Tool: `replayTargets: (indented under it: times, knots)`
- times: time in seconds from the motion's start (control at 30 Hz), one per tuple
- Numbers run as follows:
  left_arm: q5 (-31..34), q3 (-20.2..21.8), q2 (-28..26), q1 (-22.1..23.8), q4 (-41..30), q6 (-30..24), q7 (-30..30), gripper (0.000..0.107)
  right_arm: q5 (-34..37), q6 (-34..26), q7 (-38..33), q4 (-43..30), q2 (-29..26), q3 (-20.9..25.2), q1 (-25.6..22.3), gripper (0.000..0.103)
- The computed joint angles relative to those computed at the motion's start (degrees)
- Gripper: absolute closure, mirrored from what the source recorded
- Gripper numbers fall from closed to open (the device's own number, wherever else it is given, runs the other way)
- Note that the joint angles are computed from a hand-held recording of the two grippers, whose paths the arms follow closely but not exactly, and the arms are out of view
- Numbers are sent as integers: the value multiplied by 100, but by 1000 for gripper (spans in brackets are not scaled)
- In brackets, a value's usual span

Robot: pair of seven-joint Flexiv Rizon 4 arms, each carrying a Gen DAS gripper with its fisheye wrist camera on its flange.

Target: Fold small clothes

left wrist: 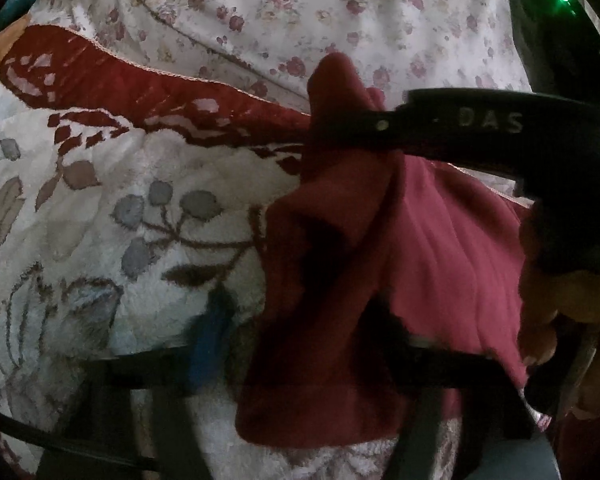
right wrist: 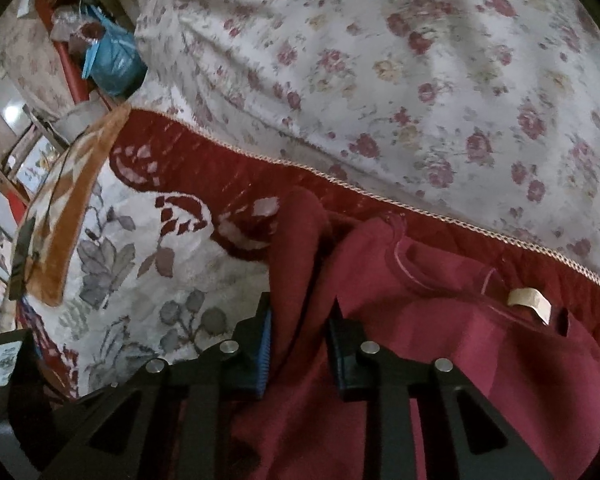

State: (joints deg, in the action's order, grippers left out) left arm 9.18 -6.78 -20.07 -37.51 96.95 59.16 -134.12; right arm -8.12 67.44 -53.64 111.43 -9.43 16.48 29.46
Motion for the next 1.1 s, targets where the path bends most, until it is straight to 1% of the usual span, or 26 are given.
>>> replayTargets:
  times: [0.03,0.07,0.1,0.23,0.33,0.47,0.53,0.63,0.73,0.87,0.9,1.0,1.1]
  knots:
    - [-91,-67,18,37,43,61,94,77,93,33,-39,33,47,21,-37,78]
    - [-138,-99,27,51,66,125,156,84,213,52,-101,55,90,51,-75,79]
    - [-96,-87,47,13,46,134,161,88,299,76,-142,105,162,67,-107,80]
    - [9,-100,91,-126,-115,208,92,90,501,89,-277,284,453,72,-200,81]
    - [342,-57,89,-366,-504,3,31,90,764,28,-499,428,811,65,-298,82]
    - [385,-220,-106,-550,-1096,-219,243,90,971,-220,-783,640,1450,-28,-418,82]
    - [325,-297,-311,-659,-1466,-309,416,90,923,-416,-844,779,1803,-83,-495,83]
    - [358,-301,-697,-957,-2164,-615,657,90,866,-682,-910,1030,2316,-176,-636,83]
    - [231,-334,-1267,-1223,-3001,-929,1006,90,901,-921,-1029,1386,2842,-313,-823,84]
    - [67,-207,-1965,-1608,-4022,-1411,1328,90,1167,-1039,-1207,1825,3300,-576,-1035,84]
    - [15,-166,-2180,-1700,-4313,-1582,1377,90,1223,-1054,-1261,1905,3344,-633,-1073,84]
    - [-220,-86,-2668,-1853,-4889,-1985,1454,90,1331,-1031,-1224,2177,3330,-719,-1255,85]
    - [-351,13,-2887,-1956,-5106,-2124,1442,90,1537,-831,-1105,2449,3256,-762,-1356,85]
